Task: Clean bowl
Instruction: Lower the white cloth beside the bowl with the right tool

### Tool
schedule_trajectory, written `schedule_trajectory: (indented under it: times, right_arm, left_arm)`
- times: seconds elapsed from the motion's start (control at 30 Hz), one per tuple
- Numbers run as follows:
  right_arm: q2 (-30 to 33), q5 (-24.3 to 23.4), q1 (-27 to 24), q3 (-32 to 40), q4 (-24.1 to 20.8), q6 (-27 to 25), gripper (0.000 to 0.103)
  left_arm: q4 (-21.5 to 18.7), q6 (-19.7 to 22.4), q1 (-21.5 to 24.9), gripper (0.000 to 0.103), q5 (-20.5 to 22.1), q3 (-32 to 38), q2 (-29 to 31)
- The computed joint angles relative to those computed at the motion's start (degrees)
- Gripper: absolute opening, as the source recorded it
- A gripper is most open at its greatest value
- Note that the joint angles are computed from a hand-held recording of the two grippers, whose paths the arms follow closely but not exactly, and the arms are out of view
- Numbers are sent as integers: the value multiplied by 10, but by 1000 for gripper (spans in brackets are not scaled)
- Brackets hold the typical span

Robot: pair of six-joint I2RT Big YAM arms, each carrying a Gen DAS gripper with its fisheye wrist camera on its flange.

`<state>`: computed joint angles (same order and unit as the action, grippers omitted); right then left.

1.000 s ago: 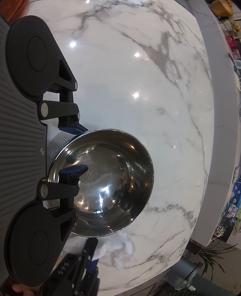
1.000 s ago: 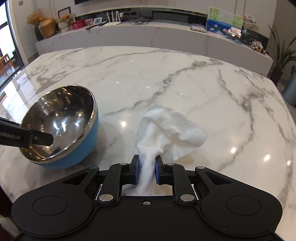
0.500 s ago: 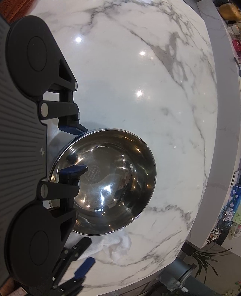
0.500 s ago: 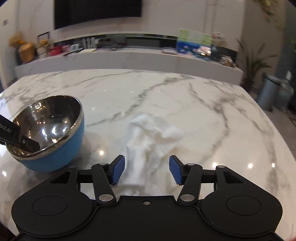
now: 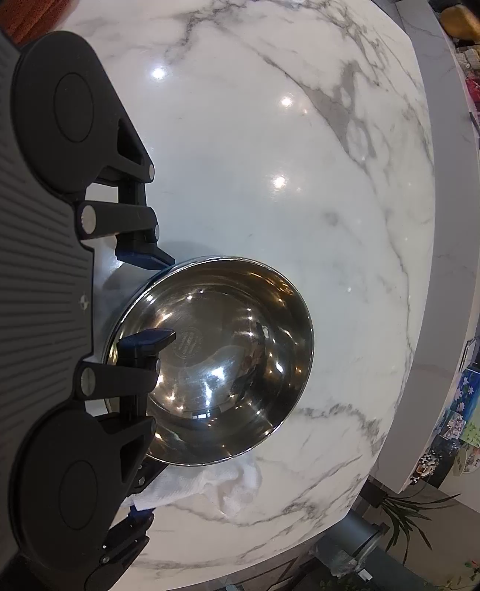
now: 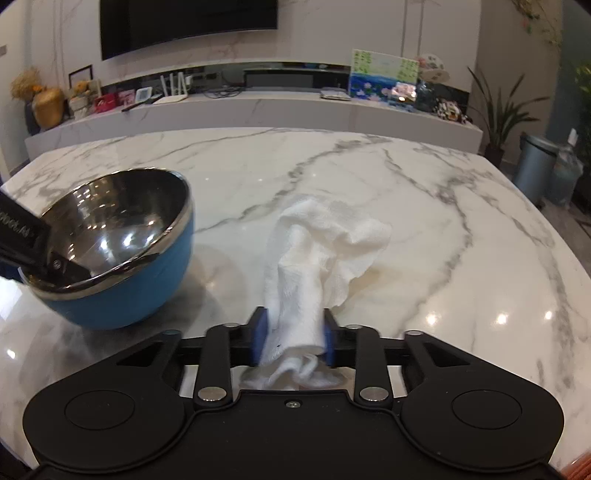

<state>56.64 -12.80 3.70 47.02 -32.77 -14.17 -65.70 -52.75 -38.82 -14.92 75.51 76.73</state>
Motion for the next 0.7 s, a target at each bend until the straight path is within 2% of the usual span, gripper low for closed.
schedule_trajectory:
  times: [0.2, 0.43, 0.53, 0.7]
  right_arm:
    - [-15, -12, 0, -5, 20, -15, 14]
    - [-57, -37, 11, -18, 25, -53, 14]
    - [-65, -33, 21, -23, 23, -69, 14]
    - [-53, -16, 36, -20, 22, -65, 14]
  left_arm:
    - [-3, -2, -1, 15, -13, 2, 4]
    - [-2, -7, -3, 14, -30, 4, 8]
    - [-4, -7, -3, 14, -32, 7, 11]
    - [-6, -11, -2, 14, -42, 15, 20]
